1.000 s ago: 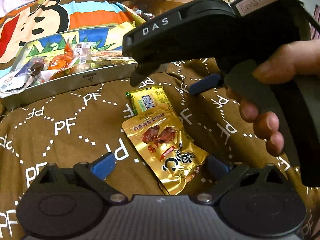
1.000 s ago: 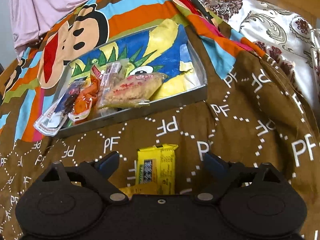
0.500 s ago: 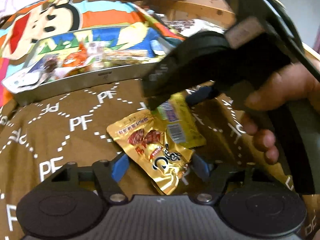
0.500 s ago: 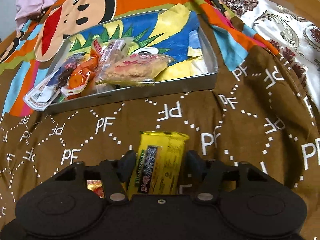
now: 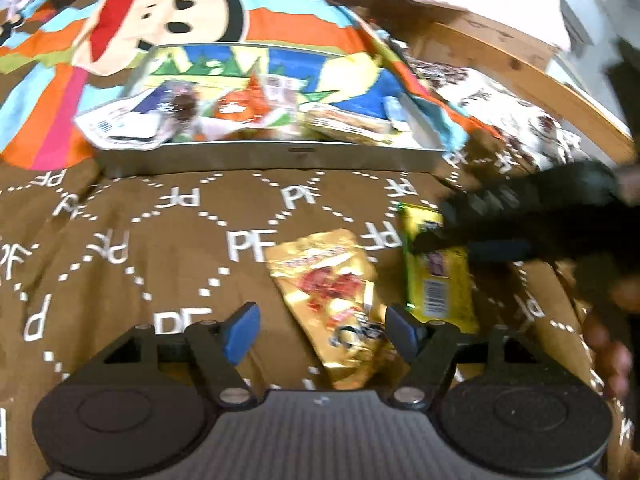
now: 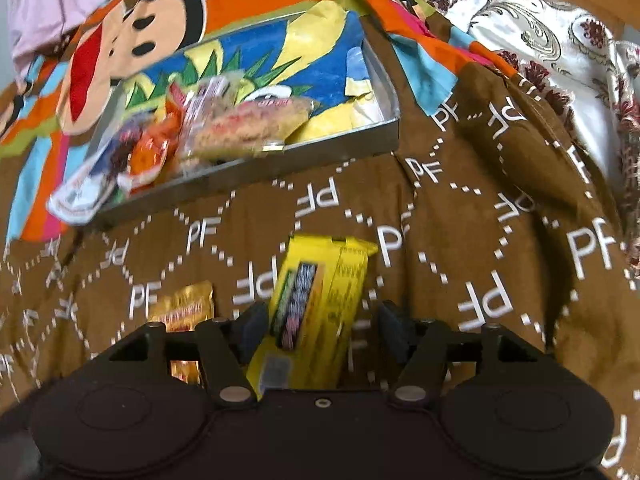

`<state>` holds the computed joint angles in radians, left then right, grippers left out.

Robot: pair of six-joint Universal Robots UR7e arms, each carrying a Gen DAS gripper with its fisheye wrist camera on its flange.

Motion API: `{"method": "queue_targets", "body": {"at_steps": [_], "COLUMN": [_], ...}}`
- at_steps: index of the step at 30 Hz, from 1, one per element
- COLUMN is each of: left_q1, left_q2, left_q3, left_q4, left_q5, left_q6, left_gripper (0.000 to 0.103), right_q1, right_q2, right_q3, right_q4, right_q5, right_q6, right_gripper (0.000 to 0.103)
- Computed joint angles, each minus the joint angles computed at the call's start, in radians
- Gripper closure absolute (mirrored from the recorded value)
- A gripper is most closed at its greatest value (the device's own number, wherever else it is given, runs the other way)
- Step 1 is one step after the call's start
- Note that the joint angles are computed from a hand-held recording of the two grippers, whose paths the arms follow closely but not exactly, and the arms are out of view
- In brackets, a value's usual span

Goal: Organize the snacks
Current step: 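Grasp the gold jerky packet with the left tool while the right tool grasps the yellow biscuit bar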

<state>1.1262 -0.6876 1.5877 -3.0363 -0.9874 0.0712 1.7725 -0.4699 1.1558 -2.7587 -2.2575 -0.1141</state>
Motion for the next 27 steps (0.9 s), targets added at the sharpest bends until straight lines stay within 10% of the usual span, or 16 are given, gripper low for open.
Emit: {"method": "queue_targets", "body": {"at_steps": [17,27], "left_q1": [-0.01,0.007], "left_q2": [0.044,0.019], "left_q3": [-0.019,-0.029], "left_q4": [-0.039,-0.013], "left_q5": [0.019,0.036], "left_q6": [0.119,0.06], "left_gripper": [0.02,0.05], "right_q1": [0.016,0.021], "right_q2": [0.039,0.022], "right_q3": [-0.033,0.015], "right_q4": [-0.013,-0.006], "right_q5": [-0.112,-0.104], "right_q6": [-0.167,-0.116], "right_gripper": [0.046,0.031]}}
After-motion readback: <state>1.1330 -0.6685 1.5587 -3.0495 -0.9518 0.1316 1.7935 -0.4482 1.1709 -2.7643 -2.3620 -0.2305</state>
